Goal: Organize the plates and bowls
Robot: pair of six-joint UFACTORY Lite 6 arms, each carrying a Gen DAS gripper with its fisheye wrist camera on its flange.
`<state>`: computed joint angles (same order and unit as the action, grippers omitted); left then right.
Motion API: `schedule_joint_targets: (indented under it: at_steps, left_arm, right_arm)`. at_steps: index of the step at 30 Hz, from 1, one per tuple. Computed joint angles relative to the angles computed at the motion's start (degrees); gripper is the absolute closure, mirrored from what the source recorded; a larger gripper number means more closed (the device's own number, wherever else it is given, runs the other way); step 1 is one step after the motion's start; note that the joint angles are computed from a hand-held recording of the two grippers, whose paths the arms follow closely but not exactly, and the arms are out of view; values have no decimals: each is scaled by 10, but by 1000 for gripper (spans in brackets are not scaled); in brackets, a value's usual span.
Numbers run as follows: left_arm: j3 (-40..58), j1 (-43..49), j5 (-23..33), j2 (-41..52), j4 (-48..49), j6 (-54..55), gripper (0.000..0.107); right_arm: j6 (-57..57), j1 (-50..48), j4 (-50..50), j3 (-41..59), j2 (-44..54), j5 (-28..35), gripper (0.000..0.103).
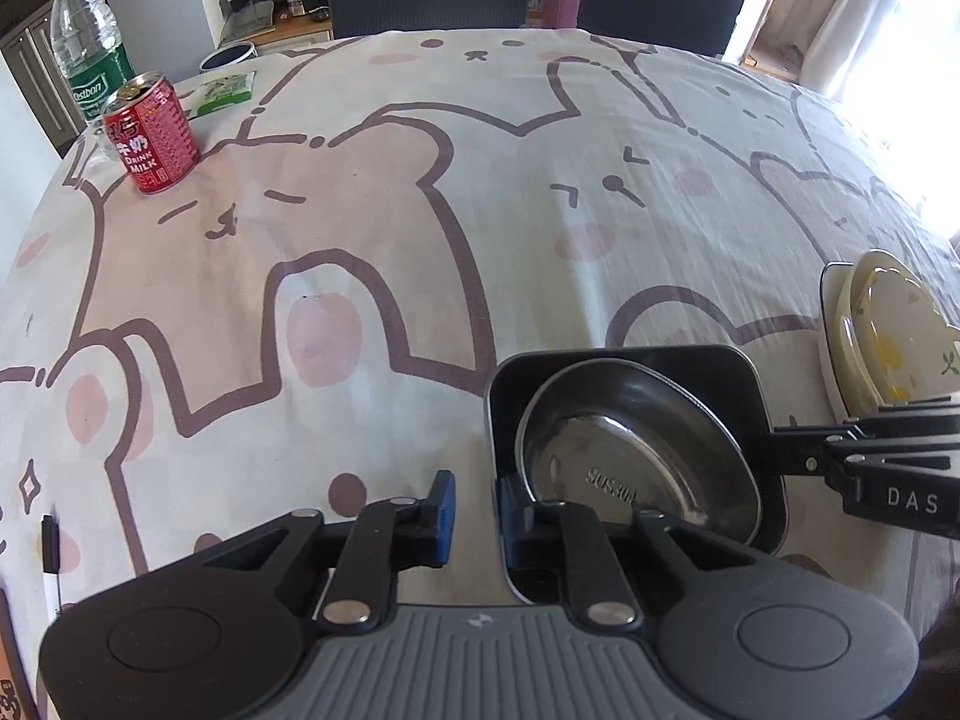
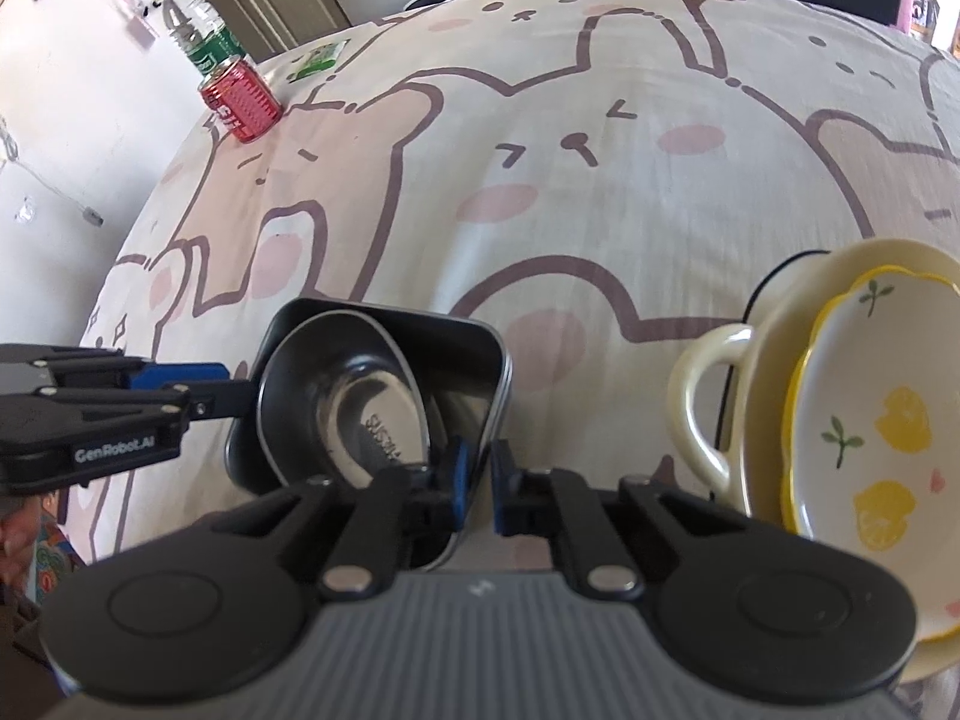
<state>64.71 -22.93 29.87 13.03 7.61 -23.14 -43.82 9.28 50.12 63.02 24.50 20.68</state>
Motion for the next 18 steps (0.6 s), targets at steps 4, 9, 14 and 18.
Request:
schedule_joint_targets:
  at_steps: [4,9,14,18]
  left_arm:
    - [5,0,-5,13,-4,-3,96]
    - [3,2,-13,21,-11,-4,96]
    - [-8,12,-27,20,-52,16,104]
    - [-16,16,-28,7,-69,22,104]
  right_arm:
    - [-34,-10,63,-19,-7,-1,94]
    - [-54,-11,108,-28,-4,-6,94]
    - [-39,1,105,-26,1,-22,94]
    - [0,7,69,-17,3,-23,95]
